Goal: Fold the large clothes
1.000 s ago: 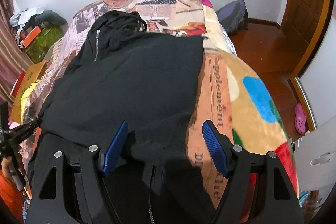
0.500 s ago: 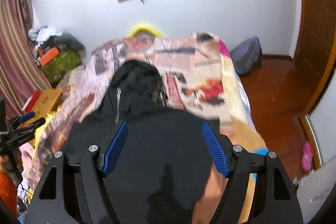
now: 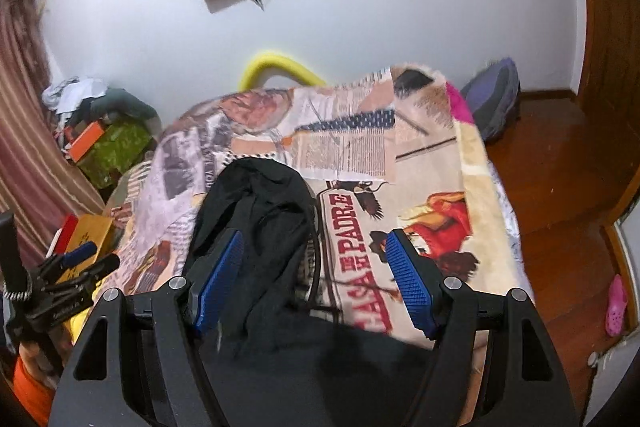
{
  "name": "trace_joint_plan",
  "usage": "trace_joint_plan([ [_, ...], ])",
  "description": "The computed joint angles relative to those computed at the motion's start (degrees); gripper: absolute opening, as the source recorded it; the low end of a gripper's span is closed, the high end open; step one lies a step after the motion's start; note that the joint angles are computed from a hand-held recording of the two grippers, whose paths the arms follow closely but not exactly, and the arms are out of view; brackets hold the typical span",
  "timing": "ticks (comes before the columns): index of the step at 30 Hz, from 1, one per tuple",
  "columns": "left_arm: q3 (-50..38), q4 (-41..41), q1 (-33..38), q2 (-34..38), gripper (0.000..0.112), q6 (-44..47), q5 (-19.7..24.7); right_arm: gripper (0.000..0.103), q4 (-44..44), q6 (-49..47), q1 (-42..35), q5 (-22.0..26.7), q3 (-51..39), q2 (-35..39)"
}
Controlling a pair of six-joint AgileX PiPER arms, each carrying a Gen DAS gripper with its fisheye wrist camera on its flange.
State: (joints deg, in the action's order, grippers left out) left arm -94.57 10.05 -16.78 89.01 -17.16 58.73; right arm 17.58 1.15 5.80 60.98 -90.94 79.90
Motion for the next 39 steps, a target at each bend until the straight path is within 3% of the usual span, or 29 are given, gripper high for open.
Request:
trace_joint_plan([
  [6, -7.0, -2.8, 1.3, 10.9, 0.07, -0.3, -0.8, 0.07, 1.9, 1.7, 1.7, 0.2, -5.8, 13.3],
  [10, -10.2, -5.9, 2.2, 16.5, 0.07, 0.8, -0.9, 0.066, 4.8, 2.5, 2.1, 3.7, -11.7, 22.2],
  [13, -11.9, -8.1, 2.5, 19.9, 0.057, 1.4, -0.1, 0.05, 6.8, 4.2, 2.9, 5.9, -14.9, 27.0],
  [15, -13.0, -9.4, 2.9, 21.9, 0.042, 2.0, 0.6, 0.036, 9.2, 5.4, 2.8, 6.3, -15.0, 28.8],
  [17, -12.0, -10.6, 3.2, 22.1, 0.039, 2.7, -0.3, 0.022, 11.6, 6.2, 2.6, 6.0, -13.3, 29.1],
  [19, -10.7, -10.7, 3.1, 21.1, 0.033, 3.9, -1.1, 0.015, 12.5, 6.3, 2.4, 3.0, -9.4, 26.7],
  [21, -10.5, -9.6, 2.6, 20.4, 0.018, 4.9, -0.4, 0.012, 12.4, 5.2, 2.3, 2.8, -8.7, 25.2],
  [24, -8.0, -6.5, 0.5, 16.5, 0.013, 5.5, -0.6, 0.011, 10.8, 2.5, 3.1, 1.7, -7.0, 20.9],
  [39, 10.9, -3.0, -10.2, -14.6, 0.011, 3.0, 3.4, 0.009, 4.6, -1.3, 9.8, 5.2, 7.6, -10.4],
])
